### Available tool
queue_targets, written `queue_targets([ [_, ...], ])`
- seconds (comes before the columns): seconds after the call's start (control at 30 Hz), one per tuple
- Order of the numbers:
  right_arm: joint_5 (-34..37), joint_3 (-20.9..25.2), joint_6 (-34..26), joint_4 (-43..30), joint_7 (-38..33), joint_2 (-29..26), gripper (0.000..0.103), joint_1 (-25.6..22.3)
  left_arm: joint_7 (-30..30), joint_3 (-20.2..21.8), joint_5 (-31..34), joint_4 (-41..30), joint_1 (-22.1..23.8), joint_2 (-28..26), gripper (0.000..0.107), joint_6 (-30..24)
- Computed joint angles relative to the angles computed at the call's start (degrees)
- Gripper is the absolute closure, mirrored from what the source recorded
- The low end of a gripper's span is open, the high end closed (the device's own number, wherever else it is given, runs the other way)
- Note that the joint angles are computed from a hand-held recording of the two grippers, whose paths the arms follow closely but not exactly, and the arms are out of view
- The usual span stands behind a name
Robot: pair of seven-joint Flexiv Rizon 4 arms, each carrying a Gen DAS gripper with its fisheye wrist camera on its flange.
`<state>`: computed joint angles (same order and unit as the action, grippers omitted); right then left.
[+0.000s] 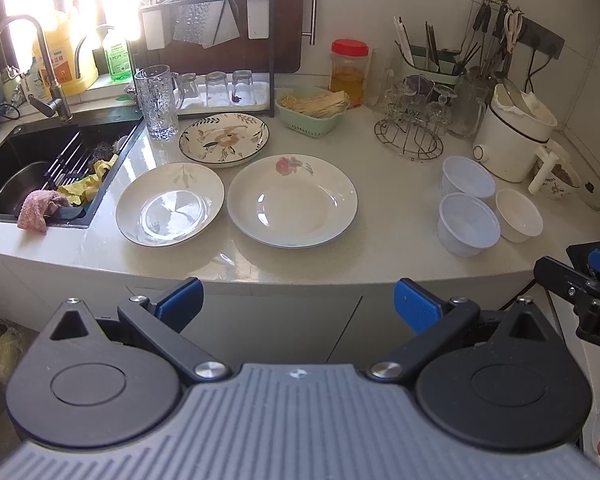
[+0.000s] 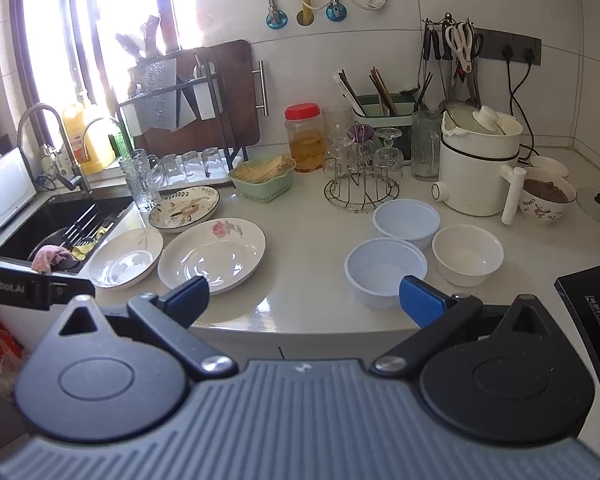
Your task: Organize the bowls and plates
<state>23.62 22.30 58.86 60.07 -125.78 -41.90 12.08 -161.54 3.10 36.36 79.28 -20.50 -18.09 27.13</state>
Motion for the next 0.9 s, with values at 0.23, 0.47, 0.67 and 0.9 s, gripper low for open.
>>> queue_targets([
  [0.23,-1.9,-1.1,-1.0,-2.5,2.5,-2.2,0.000,2.5,1.0,0.6,-1.2,2.5,2.0,0.5,0.004,1.8],
  [0.47,-4.3,-1.9,-0.7,-2.6,5.7,-2.9,0.000,5.4,3.1,1.1,-2.4,6.8,4.8,2.9,0.004,2.9],
  [0.67,-6.5,-2.0,0.8,-1.7,7.7,-3.1,0.000,7.5,5.6,1.5,-3.5,11.3,8.3,5.0,0.004,7.1],
  [0.9,-9.9,-2.6,3.9,-0.4,11.4,-3.3,0.000,10.7,9.5,2.3,-6.2,15.8,12.8,6.1,0.004,14.2],
])
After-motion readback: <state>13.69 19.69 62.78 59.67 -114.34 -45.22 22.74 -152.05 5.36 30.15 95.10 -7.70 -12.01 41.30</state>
